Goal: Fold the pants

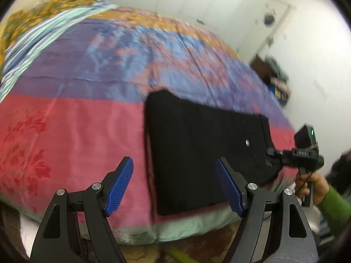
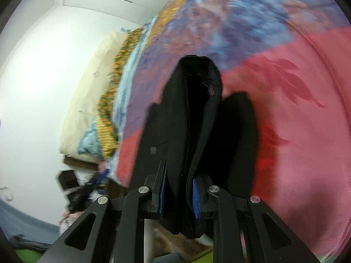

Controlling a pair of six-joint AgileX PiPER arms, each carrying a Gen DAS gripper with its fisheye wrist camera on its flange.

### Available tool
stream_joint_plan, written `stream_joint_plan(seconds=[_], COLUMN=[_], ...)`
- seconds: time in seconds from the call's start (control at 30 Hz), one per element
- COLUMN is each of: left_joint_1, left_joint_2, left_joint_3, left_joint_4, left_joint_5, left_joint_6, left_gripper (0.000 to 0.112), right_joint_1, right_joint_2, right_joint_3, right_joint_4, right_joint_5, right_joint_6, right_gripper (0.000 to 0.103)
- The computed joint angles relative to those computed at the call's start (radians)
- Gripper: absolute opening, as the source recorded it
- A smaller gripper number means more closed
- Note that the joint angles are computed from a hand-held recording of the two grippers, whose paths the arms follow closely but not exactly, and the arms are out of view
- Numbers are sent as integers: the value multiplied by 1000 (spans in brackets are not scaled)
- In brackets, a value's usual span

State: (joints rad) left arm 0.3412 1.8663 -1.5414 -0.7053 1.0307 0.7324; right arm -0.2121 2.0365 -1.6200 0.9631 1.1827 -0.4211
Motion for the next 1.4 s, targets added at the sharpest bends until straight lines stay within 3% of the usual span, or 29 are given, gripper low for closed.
stream_joint_plan(seconds=[0.13,0.2,0.3,0.43,0.53,0.63,0.73,0.83,1.0,1.17,1.4], left_joint_1=[-85,-92,-114,-184,-249,-321,-318,-301,-285,-291,-300], left_joint_2=[41,33,20,-4,-13,20,15,39,49,47,49], left_joint_3=[-34,-32,-34,10,64,97,116,80,81,82,77], left_joint_4=[122,114,137,249,374,540,537,510,478,495,509], left_joint_5=[-10,-19,-64,-158,-229,-256,-277,-235,-226,-230,-229], left_joint_6=[-79,-87,-111,-181,-275,-388,-402,-397,-389,-397,-407], left_gripper=[79,79,79,80,80,86,87,90,92,92,92], right_joint_1=[-17,-6,65,186,264,340,341,332,324,315,330], right_joint_2=[-29,-68,-167,-292,-367,-314,-337,-334,-323,-241,-86], right_joint_3=[78,58,30,37,142,224,336,316,281,42,-277], right_joint_4=[-7,-85,-277,-370,-403,-591,-551,-557,-553,-574,-636], right_joint_5=[-74,-95,-179,-263,-339,-350,-479,-451,-401,-214,-187], right_joint_6=[-78,-28,-8,-79,-125,37,34,45,54,145,164], right_gripper=[29,42,42,42,42,42,42,42,42,42,45])
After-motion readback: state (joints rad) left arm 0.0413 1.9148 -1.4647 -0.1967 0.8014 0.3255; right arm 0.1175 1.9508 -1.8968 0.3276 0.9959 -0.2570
